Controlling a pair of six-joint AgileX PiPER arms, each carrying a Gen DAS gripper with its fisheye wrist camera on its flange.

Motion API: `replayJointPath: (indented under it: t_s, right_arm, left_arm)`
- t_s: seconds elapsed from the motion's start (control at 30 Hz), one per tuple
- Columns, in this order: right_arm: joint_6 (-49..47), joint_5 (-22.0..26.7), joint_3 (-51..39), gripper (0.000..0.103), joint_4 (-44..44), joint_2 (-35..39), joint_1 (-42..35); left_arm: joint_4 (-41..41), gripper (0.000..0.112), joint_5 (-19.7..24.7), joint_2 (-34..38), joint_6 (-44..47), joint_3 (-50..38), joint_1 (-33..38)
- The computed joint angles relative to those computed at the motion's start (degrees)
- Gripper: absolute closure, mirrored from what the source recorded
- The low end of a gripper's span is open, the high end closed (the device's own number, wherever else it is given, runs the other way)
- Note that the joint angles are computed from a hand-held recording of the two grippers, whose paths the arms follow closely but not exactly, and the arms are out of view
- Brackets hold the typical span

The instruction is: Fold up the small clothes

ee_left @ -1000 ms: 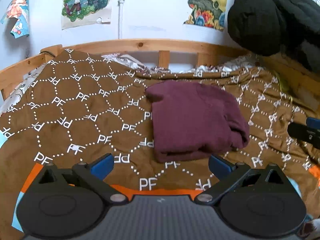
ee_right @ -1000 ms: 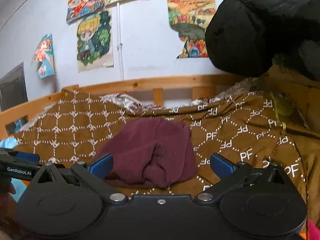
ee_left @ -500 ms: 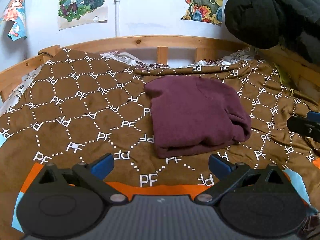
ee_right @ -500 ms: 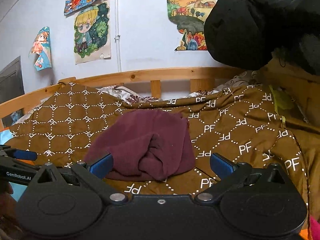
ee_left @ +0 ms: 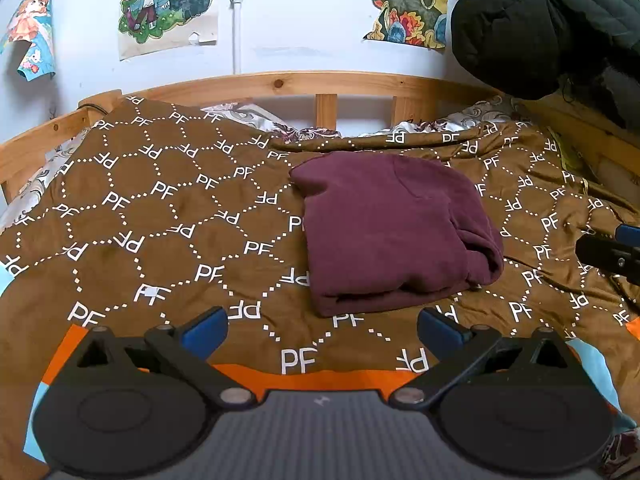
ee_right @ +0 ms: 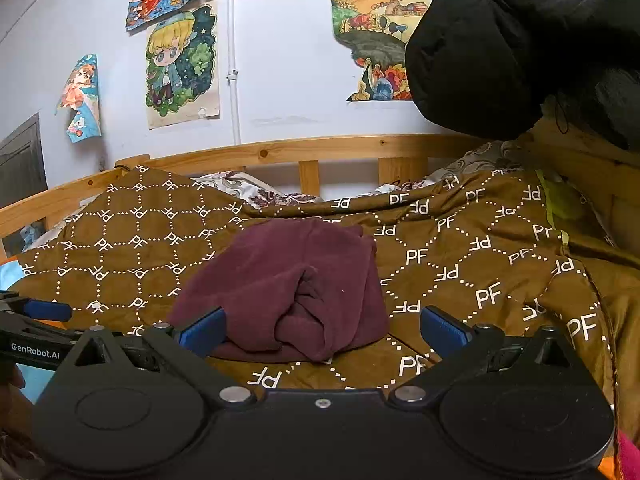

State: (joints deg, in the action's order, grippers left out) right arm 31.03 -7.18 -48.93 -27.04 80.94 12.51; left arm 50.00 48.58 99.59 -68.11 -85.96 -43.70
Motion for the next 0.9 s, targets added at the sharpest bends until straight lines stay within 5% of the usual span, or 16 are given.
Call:
replayJointPath:
  t_s: [0.9]
  right_arm:
    - [0.06,0.17,0.06,0.001,-0.22,0.20,-0.07]
  left_arm:
    - [0.00,0.010,1.52,-0.05,0.77,-0.26,-0.05]
